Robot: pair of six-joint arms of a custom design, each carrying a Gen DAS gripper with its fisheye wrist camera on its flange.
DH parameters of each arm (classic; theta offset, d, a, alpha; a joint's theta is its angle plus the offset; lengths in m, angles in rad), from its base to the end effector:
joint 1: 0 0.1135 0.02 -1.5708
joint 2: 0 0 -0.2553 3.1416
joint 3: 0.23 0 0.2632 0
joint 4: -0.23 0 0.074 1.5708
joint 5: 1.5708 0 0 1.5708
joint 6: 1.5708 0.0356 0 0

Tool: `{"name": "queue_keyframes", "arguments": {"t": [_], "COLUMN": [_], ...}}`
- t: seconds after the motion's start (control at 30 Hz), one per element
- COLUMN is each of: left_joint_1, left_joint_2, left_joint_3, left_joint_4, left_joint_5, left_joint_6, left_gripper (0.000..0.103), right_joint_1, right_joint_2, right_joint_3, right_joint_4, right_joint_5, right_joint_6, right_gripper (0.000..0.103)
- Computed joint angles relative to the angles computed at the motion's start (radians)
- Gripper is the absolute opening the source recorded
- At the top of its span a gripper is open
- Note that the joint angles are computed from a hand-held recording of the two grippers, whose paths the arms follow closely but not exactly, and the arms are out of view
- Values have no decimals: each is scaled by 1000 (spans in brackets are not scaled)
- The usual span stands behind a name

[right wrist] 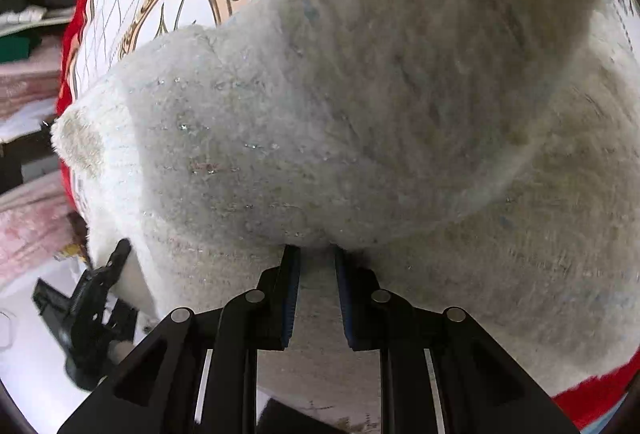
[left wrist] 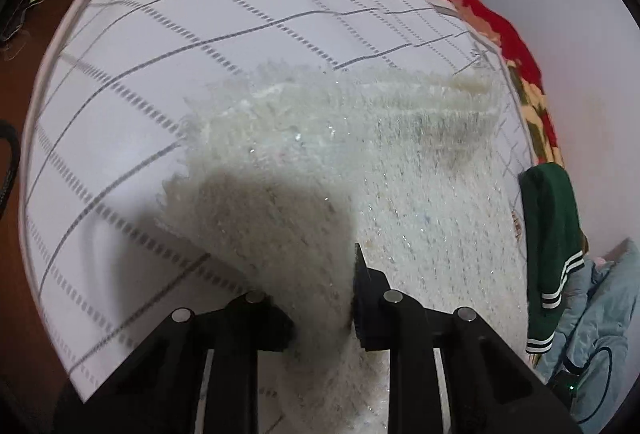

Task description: Fold large clothes

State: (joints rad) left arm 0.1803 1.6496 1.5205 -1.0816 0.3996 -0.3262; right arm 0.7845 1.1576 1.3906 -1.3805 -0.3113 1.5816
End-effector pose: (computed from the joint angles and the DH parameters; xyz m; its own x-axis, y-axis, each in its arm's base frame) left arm 0.3366 0.0473 0.2946 -0.8624 -0.4573 -0.2171 -0.3238 0.8280 -0.4578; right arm 0.1319 0.1471 0.3665 -0.7545 0.5918 0.2837 0.6535 0.6378 0.4077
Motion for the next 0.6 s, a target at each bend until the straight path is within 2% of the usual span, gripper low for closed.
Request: {"name": "queue_keyframes", "arguments": {"t": [0.03, 0.07, 0.1, 0.17, 0.23, 0.3, 0.33, 0.37, 0.4, 0.5, 0.6], "left_joint_1": [-10, -19, -12, -2, -11, -35, -52, -75, -88, -114, -193], "left_joint_2": [17, 28, 54, 83, 88, 80, 76, 73, 69, 46, -11], "left_joint_3": [9, 8, 20, 31, 25, 29, 33, 45, 56, 103, 162], "left_joint_4": [17, 27, 22, 13, 36, 45, 54, 63, 59, 50, 58], "left_joint_5": [8, 23, 57, 122, 130, 106, 81, 44, 20, -15, -73], "left_joint_6": [-1, 4, 30, 61, 64, 79, 74, 63, 66, 61, 129], "left_gripper": [21, 30, 48, 74, 74, 72, 65, 29, 21, 17, 15], "right_joint_1": [-13, -18, -25, -7, 48, 62, 74, 78, 93, 89, 112], "right_joint_2": [-20, -28, -31, -37, -56, -108, -137, -152, -175, -262, -367], "right_joint_3": [-9, -4, 19, 97, 91, 19, -39, -86, -129, -226, -314], "right_joint_4": [0, -4, -23, -95, -110, -90, -47, -8, 30, 101, 154], "right_joint_5": [-15, -22, -23, 29, 80, 77, 76, 76, 85, 100, 118], "right_joint_6": [-1, 1, -3, -3, 39, 69, 94, 110, 137, 189, 252], "right_gripper": [19, 19, 19, 21, 21, 21, 21, 17, 16, 14, 7]}}
